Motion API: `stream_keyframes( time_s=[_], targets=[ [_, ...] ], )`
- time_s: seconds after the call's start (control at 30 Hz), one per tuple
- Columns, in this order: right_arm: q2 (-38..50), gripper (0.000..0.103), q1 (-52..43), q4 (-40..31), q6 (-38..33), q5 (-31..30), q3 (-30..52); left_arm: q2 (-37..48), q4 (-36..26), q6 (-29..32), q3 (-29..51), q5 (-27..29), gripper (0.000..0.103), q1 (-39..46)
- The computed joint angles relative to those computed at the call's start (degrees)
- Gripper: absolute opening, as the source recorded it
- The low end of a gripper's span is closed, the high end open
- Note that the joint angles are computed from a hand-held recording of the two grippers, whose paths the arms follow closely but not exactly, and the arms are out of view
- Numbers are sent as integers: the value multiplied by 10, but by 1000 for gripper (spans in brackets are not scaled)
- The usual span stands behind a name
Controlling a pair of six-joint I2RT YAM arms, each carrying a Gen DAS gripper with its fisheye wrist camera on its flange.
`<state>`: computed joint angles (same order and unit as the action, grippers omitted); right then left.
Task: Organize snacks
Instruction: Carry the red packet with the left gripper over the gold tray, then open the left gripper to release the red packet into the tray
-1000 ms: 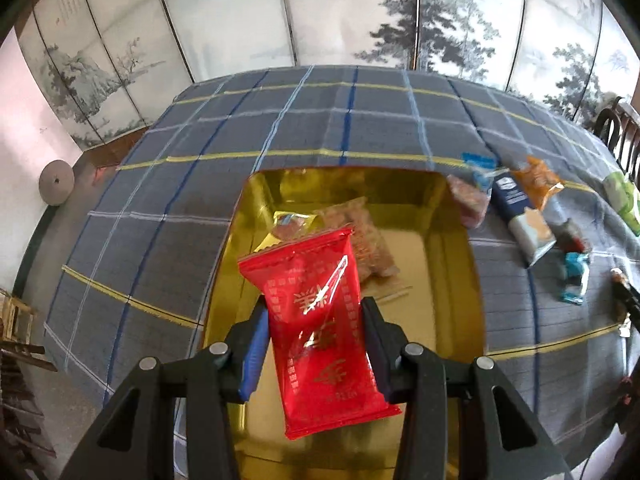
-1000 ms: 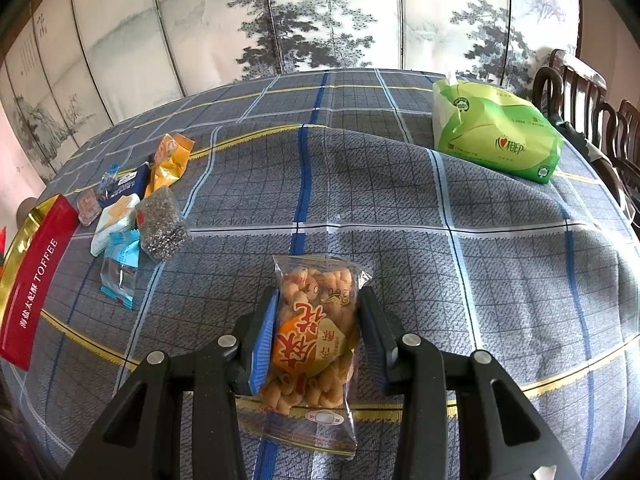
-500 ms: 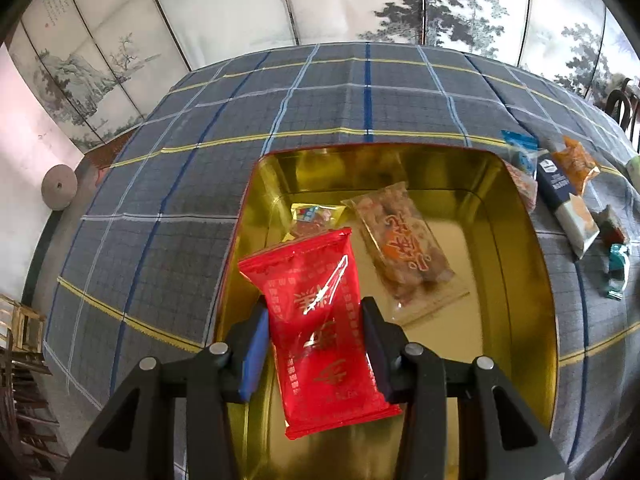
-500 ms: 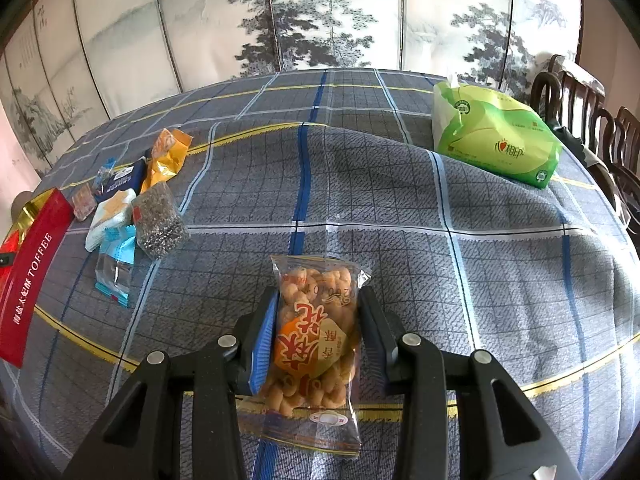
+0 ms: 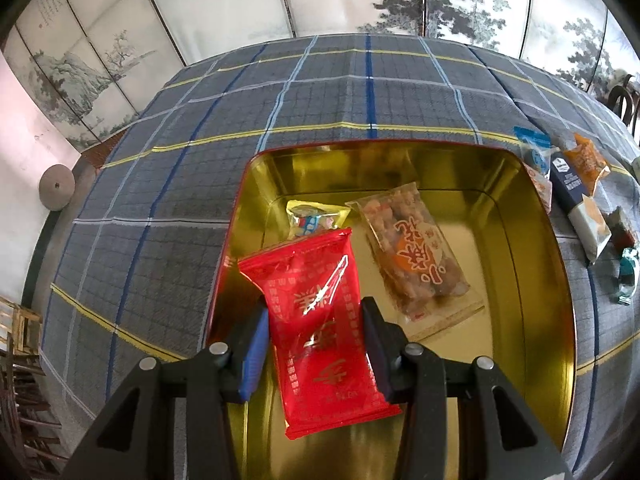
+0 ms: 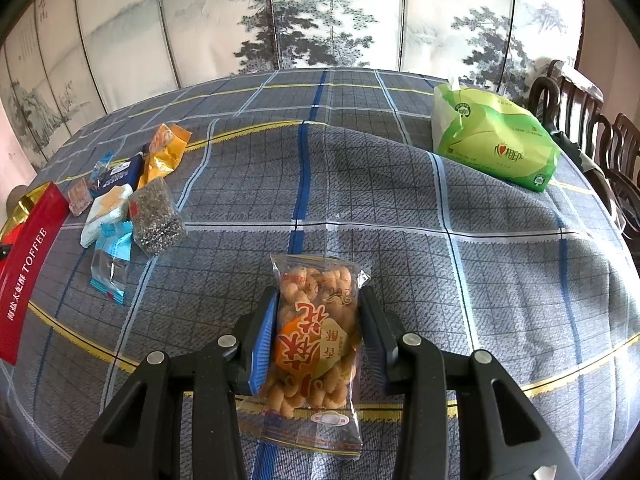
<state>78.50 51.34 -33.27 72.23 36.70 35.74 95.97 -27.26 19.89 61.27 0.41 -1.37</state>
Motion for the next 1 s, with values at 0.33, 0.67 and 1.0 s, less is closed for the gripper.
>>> stream_keyframes(
  time_s=[0.33,0.67,1.0],
  targets=[
    [23,37,3,-1,4,1,18,18,-19,-4,23,2,45,1],
    [36,37,4,-3,6,2,29,33,-28,-6,39,7,46,4],
    [51,37,5,-5,7,2,41,32,-26,-4,43,11,50,7]
  ],
)
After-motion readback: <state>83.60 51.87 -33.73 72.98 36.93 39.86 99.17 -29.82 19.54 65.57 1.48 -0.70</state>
